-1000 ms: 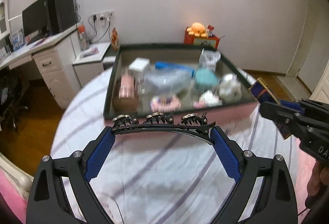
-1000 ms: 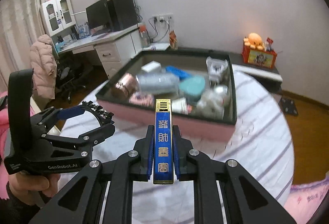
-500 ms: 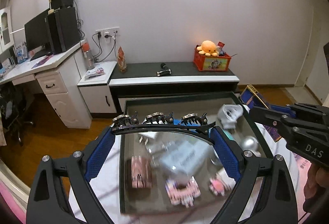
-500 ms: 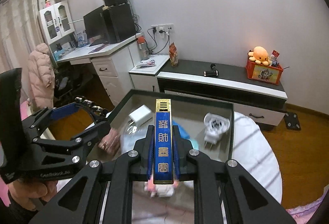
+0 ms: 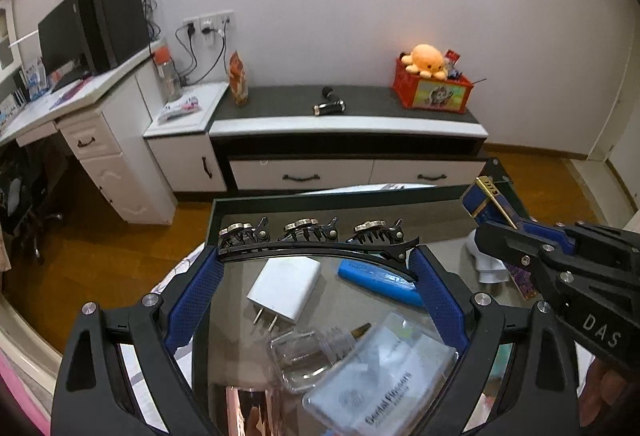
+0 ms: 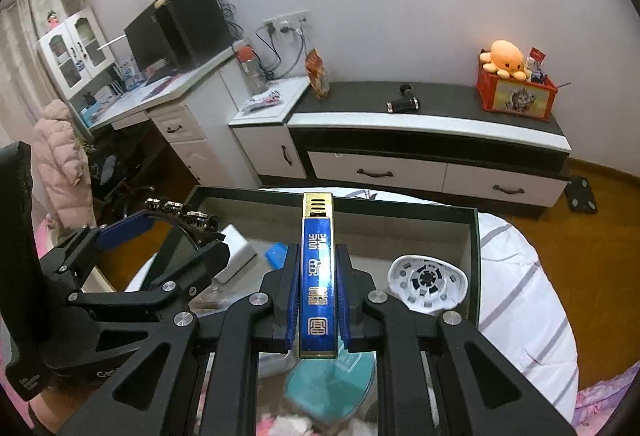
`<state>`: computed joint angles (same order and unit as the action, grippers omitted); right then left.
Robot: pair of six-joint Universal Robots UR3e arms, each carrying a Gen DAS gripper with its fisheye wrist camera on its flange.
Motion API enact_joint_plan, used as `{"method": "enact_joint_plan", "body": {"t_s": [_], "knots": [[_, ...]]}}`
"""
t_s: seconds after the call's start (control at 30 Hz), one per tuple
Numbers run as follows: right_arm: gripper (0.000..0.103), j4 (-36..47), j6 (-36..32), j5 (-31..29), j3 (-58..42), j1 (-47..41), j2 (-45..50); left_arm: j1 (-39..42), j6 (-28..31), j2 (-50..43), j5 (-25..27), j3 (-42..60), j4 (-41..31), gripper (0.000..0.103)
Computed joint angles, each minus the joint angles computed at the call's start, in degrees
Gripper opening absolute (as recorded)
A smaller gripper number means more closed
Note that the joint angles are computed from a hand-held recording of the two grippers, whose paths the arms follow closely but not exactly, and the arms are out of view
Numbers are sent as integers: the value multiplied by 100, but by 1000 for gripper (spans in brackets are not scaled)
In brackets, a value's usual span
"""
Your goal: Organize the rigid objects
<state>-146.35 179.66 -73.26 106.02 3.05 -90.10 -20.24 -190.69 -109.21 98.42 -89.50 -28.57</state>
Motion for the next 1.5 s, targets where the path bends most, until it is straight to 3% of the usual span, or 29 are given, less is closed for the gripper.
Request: {"method": "enact_joint_plan", "body": {"t_s": [0.23,0.33,0.37,0.4,0.43,0.47,0.5,0.73,0.8,0.93,1.2,1.5], "knots": [[16,-37,58,-6,-90,-72,342,-26,79,-292,51,262,-286,95],[23,-77,89,8,-45,-124,314,-46,51,-304,81,303,-394,95],[30,-75,82,28,-8,-147,261,-47,53,-288,92,278,-391,96],[45,-87,78,58,29,-174,208,-65,44,-268,119,253,-393,96],[54,-130,92,59,95,-198,120,-67,44,-237,129,211,-387,96],[72,-169,108,36,157,-209,32,-68,32,-185,137,152,-401,96],[81,-204,115,32,180,-209,-3,-62,19,-153,128,123,-414,96],[90,-206,210,90,486,-326,-472,-61,106,201,38,-142,-586,103],[103,-243,247,196,634,-405,-660,-84,66,297,89,-202,-609,103],[103,-180,266,202,795,-414,-988,-44,-64,658,42,-505,-541,103],[103,-103,503,-108,1152,-229,-1713,-380,-415,1561,823,-1305,-319,103],[103,417,698,-1664,1352,1072,-2985,-1009,-966,3249,1461,-2392,-557,103]]}}
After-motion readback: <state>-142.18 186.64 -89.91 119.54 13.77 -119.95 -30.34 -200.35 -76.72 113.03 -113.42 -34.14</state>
